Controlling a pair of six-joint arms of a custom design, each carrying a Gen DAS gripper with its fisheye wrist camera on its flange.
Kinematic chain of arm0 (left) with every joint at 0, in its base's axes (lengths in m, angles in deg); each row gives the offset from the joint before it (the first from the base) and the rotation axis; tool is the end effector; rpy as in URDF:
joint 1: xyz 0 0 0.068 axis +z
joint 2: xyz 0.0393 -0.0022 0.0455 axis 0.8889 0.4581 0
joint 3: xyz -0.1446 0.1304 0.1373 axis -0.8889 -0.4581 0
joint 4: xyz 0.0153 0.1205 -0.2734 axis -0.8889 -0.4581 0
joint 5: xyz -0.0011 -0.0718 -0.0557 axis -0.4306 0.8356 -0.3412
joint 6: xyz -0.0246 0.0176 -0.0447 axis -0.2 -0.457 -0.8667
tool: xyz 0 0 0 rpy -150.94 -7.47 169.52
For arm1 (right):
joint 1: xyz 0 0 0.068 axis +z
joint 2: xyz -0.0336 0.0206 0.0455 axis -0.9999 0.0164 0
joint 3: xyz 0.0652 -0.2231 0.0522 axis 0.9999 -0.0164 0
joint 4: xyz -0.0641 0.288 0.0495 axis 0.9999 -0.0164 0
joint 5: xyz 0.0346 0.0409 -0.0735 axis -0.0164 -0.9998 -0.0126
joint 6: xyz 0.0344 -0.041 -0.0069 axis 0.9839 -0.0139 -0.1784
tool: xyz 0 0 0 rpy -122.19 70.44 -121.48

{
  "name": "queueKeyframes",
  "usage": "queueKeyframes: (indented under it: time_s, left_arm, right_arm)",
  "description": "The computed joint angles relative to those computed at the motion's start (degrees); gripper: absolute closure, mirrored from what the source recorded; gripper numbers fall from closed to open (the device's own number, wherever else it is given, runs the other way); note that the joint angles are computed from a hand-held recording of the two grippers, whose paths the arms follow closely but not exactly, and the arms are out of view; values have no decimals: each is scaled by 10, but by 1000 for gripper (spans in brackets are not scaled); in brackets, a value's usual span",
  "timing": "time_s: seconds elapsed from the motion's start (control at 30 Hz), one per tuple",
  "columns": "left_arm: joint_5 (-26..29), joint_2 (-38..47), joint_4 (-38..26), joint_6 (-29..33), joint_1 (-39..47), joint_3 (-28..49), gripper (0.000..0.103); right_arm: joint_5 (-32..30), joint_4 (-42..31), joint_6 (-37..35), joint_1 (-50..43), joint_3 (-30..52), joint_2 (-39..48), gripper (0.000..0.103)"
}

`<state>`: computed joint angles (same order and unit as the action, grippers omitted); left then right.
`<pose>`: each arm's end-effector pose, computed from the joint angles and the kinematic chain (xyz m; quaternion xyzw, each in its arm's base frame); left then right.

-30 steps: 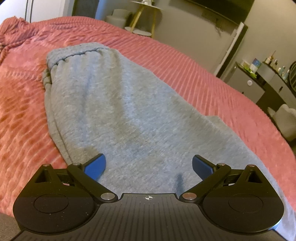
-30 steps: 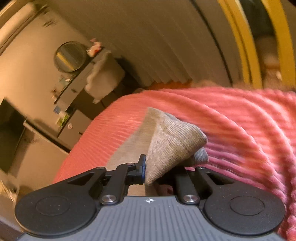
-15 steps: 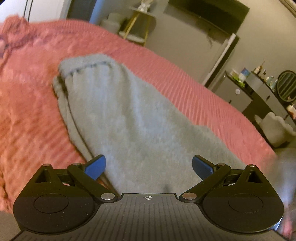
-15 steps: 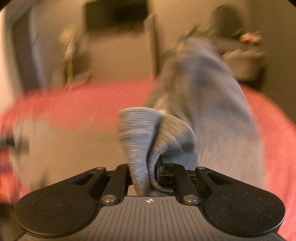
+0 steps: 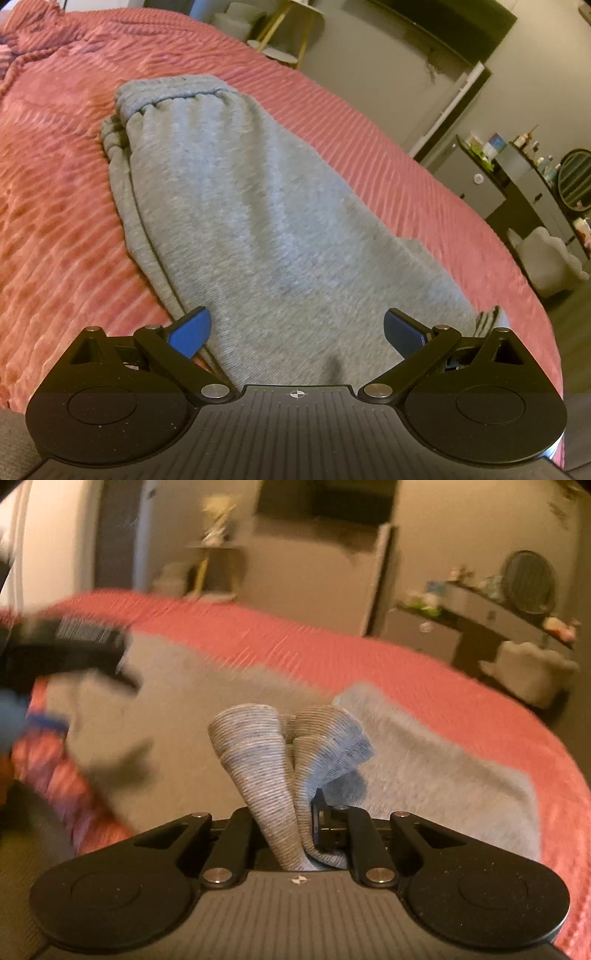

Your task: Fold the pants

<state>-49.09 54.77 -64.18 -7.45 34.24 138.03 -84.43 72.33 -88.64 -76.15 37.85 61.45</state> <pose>0.3182 -0.1547 0.1277 -0.3649 0.8456 -0.0923 0.3786 0.3169 0.0756 0.1928 -0.2440 0.8743 0.0257 0.4188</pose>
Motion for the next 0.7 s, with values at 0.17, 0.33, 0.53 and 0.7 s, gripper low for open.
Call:
queueKeyframes:
  time_s: [0.17, 0.33, 0.53, 0.7]
  left_arm:
    - [2, 6, -10, -2, 1, 8, 1]
    - [4, 19, -34, 14, -1, 29, 1]
    - [-2, 43, 13, 196, -60, 66, 1]
    - [38, 90, 50, 355, -115, 106, 1]
  right_arm:
    - [-4, 26, -26, -1, -62, -21, 79]
    - [-209, -93, 14, -104, -30, -89, 21]
    - [-253, -33, 184, -256, -20, -100, 17]
    - [-180, -26, 334, -324, 2, -33, 17]
